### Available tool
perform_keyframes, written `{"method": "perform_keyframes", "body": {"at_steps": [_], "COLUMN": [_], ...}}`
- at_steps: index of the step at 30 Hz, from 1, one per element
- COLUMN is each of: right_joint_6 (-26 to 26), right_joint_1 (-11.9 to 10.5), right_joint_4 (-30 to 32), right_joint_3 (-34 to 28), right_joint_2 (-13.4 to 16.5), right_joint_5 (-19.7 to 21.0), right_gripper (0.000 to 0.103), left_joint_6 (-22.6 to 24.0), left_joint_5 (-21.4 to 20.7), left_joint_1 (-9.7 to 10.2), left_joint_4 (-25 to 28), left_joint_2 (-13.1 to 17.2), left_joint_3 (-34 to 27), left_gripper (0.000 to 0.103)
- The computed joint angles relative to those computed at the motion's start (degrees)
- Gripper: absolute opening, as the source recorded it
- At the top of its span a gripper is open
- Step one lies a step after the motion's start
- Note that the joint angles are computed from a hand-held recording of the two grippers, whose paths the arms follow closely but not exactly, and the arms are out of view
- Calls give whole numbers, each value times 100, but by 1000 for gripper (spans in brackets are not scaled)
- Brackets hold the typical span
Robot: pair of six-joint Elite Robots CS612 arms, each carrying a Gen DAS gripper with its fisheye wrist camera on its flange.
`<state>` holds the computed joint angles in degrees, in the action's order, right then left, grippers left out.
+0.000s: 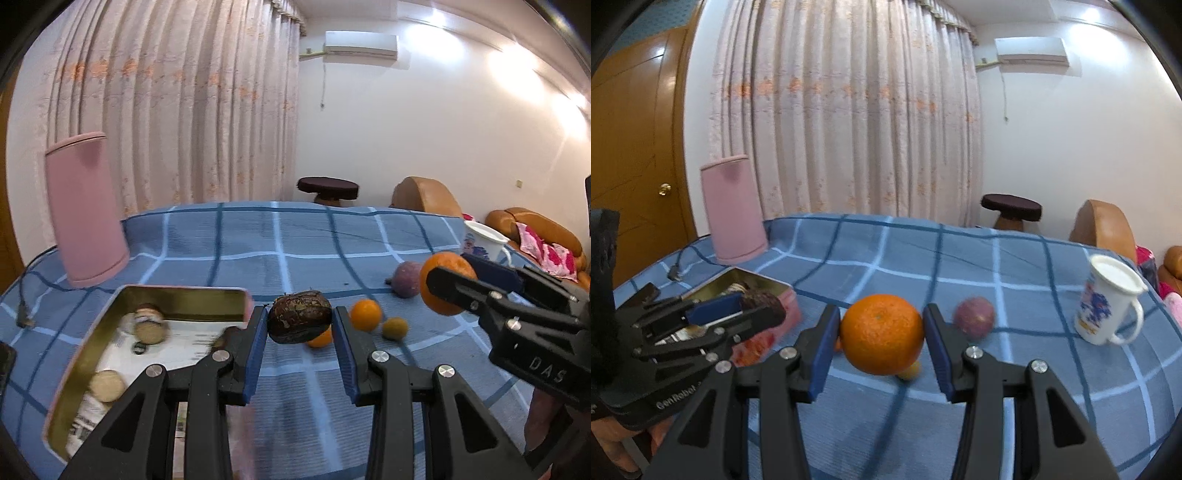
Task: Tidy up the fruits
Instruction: 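Carry the brown fruit and orange over the tin box and open both grippers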
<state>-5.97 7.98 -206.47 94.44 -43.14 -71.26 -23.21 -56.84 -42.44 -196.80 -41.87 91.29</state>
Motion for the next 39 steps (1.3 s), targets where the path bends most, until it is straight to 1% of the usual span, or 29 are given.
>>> {"method": "perform_keyframes", "body": {"at_steps": [5,9,15,19,25,30,39], "right_joint_6": [-67,-201,-315,-472,-722,-767,-902], "right_joint_1": [125,244,385,488,617,669,726], "right_joint_4": [154,247,486,663,939,1151,1421], "right_joint_3": [-173,-276,-452,-549,-644,-718,-764], "right_joint_2": [14,37,103,150,222,278,323], "right_joint_5": [227,305,554,656,745,791,804], "right_gripper": [49,49,49,49,49,49,49], "left_joint_6": [-151,-262,-513,-712,-844,-949,-1013], "left_joint_5": [193,373,503,521,500,509,392], "left_joint_1": [46,81,172,258,323,362,401], "left_joint_4": [34,14,87,145,144,182,270], "left_joint_2": [-136,-237,-346,-400,-453,-497,-493], "left_joint_3": [217,405,613,729,877,985,1016], "left_gripper": [38,38,38,38,38,38,38]}}
